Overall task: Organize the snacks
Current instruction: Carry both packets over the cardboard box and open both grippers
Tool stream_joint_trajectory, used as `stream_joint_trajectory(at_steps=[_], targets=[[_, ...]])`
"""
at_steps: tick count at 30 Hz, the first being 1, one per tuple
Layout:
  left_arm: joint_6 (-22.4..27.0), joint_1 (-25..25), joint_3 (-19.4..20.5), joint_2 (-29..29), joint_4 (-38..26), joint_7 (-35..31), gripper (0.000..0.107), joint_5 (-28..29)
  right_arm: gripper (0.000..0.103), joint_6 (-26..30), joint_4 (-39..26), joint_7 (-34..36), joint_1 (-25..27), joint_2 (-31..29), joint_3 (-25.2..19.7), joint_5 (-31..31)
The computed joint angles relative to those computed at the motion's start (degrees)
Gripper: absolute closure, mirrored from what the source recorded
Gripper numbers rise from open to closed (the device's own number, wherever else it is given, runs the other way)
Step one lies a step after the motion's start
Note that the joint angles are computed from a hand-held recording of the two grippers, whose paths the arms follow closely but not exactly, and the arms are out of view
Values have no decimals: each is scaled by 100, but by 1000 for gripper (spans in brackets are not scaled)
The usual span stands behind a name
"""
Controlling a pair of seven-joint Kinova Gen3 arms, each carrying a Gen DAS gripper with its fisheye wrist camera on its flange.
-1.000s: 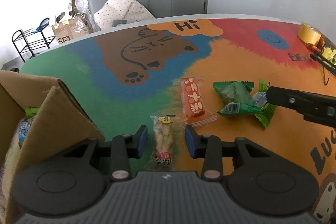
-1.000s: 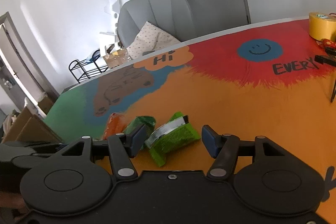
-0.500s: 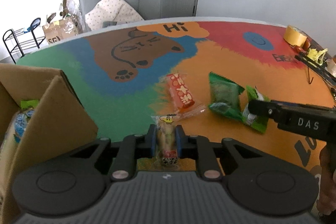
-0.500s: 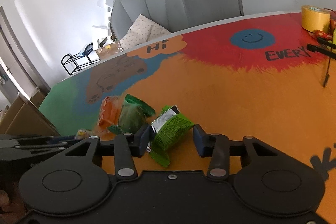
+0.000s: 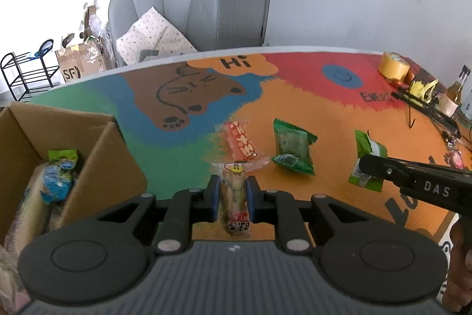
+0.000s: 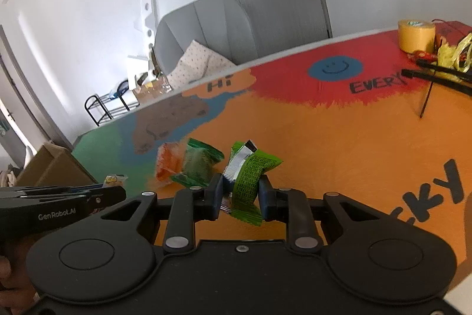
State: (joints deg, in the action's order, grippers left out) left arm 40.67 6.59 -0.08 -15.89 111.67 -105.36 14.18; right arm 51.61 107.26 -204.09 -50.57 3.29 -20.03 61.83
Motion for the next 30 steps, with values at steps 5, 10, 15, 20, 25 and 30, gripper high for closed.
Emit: stream_joint_trajectory(at_steps=[5,10,15,20,25,30], targets=[[45,39,-211,-267,-12,-173,90,140,80,292,-109,-70,-155,-36,-113,194],[75,21,-376,-506,-51,-273,90,203,80,470,-286,-44,-285,-12,-187,427],[215,45,-672,-634,-129,-414,90,346,80,583,-477,56,-414,59,-191,595],[349,0,-918,-777,-238,-630,90,474,80,633,-603,109,-530,90,-180,766],[426,-66,-1089,-911,-273,-758,90,547,80,504,-664,82,-572,84,-180,884],[504,-141,-1339,-948,-346,-887,90,625,80,325,-832,246,-588,150,-155,873]])
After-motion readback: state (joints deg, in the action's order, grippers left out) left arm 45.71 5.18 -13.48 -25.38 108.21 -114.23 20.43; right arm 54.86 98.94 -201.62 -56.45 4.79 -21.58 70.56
